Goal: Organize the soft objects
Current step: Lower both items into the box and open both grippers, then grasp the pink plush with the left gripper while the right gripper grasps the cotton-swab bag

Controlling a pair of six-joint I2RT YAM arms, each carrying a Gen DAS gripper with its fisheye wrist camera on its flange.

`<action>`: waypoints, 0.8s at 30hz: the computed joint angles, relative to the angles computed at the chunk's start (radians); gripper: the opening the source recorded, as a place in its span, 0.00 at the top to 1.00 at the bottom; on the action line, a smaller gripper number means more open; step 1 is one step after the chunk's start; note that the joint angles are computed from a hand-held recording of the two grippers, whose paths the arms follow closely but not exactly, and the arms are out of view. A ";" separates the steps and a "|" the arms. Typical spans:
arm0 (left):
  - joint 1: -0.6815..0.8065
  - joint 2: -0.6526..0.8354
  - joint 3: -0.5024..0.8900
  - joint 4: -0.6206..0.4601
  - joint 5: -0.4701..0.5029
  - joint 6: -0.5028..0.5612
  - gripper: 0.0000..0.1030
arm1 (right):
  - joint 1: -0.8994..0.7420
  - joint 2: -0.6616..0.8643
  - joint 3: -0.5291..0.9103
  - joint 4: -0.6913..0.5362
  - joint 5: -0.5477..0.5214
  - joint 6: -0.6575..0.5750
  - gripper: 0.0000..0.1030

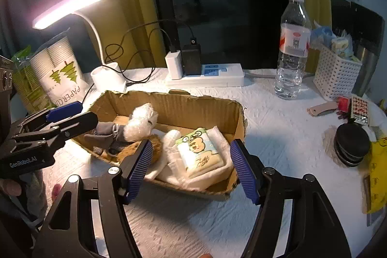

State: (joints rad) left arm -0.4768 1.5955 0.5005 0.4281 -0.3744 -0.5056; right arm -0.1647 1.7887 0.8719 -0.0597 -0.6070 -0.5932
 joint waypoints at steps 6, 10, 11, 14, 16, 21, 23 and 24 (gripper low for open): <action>-0.069 -0.143 -0.076 -0.043 -0.076 -0.025 0.20 | -0.022 -0.119 -0.090 -0.012 -0.019 -0.013 0.32; -0.126 -0.238 -0.127 -0.080 -0.131 -0.055 0.19 | -0.028 -0.197 -0.145 -0.025 -0.021 -0.029 0.32; -0.142 -0.260 -0.140 -0.089 -0.147 -0.065 0.19 | -0.029 -0.218 -0.159 -0.029 -0.021 -0.032 0.32; -0.182 -0.332 -0.178 -0.126 -0.185 -0.093 0.19 | -0.035 -0.278 -0.200 -0.042 -0.024 -0.042 0.32; -0.209 -0.381 -0.200 -0.157 -0.210 -0.113 0.19 | -0.036 -0.319 -0.229 -0.048 -0.025 -0.045 0.32; -0.280 -0.496 -0.246 -0.245 -0.279 -0.165 0.19 | -0.026 -0.416 -0.297 -0.067 -0.020 -0.044 0.32; -0.303 -0.539 -0.265 -0.278 -0.300 -0.187 0.19 | -0.021 -0.443 -0.318 -0.070 -0.018 -0.043 0.32; -0.314 -0.560 -0.274 -0.296 -0.309 -0.199 0.19 | -0.019 -0.460 -0.329 -0.074 -0.017 -0.042 0.32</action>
State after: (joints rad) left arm -0.7908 1.0360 0.2264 0.1324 -0.6839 -0.7044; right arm -0.1836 1.3291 0.5425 -0.1338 -0.6236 -0.6351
